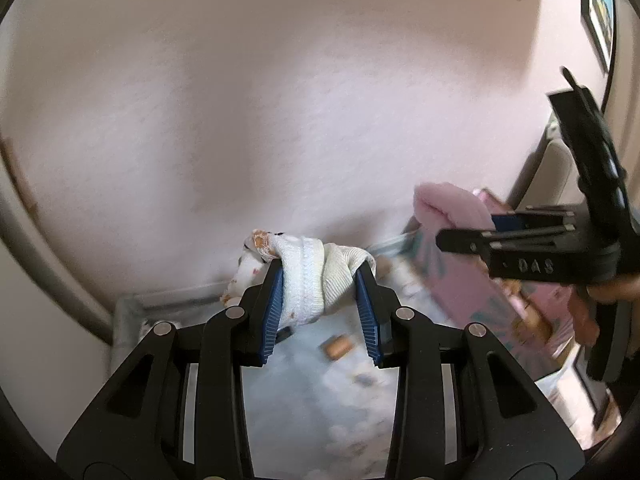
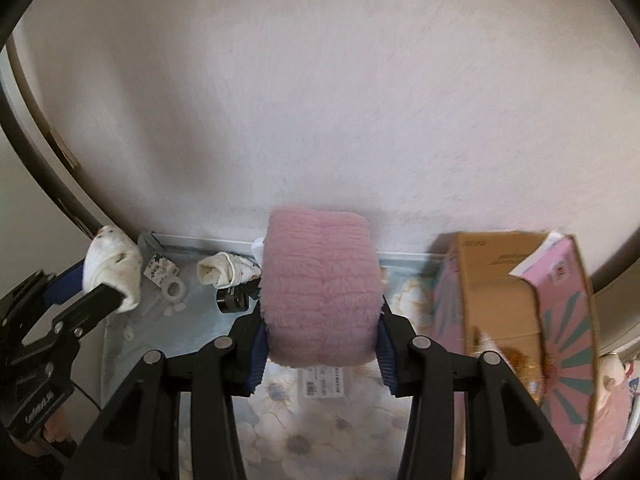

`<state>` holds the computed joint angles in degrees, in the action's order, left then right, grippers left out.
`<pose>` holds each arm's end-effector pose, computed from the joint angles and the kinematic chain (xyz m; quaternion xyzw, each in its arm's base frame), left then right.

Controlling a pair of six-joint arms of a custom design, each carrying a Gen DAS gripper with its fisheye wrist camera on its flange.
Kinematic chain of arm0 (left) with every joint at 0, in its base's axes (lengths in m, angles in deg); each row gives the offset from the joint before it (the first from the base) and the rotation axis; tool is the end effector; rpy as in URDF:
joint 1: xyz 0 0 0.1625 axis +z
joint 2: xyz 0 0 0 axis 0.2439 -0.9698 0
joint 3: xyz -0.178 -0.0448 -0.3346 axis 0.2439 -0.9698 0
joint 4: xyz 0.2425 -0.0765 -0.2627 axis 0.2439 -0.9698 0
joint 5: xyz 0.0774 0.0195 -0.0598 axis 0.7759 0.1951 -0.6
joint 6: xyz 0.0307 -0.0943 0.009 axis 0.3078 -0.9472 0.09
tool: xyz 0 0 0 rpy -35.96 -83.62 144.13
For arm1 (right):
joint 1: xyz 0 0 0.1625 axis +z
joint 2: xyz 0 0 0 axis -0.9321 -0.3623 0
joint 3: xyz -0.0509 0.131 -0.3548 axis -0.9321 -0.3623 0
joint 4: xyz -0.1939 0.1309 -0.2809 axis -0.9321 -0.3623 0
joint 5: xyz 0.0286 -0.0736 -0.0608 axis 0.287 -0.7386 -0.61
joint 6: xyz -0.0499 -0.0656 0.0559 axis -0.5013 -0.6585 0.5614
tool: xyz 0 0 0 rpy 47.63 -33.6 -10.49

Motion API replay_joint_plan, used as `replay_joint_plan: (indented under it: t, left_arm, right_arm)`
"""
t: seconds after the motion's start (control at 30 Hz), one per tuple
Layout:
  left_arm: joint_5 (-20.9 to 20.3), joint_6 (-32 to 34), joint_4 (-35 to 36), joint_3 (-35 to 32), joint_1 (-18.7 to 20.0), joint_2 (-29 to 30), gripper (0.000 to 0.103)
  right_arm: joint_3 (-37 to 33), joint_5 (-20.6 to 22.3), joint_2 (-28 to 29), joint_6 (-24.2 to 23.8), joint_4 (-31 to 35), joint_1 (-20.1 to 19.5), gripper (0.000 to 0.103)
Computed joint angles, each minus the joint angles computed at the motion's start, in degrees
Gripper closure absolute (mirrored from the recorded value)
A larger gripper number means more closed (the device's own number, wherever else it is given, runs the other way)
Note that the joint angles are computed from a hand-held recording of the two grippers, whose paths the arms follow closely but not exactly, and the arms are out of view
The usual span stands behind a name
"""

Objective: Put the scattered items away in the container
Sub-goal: 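Carry sock and pink towel with both tools and drop them into the box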

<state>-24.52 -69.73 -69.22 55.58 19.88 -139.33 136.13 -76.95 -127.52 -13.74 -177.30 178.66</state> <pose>-0.2288 -0.4181 0.2585 0.1619 0.8529 -0.3864 0.3117 0.2358 -0.4151 0.1520 0.2151 -0.9130 0.2315 0.2579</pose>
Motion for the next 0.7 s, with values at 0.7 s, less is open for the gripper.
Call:
replay_joint_plan:
  t: [0.7]
  left_arm:
    - [-14.97,10.32,-7.06,-24.49,3.21,25.99,0.072]
  right_arm:
    - [10.8,-3.41,-14.9,-2.31,-1.24,-5.6,0.061]
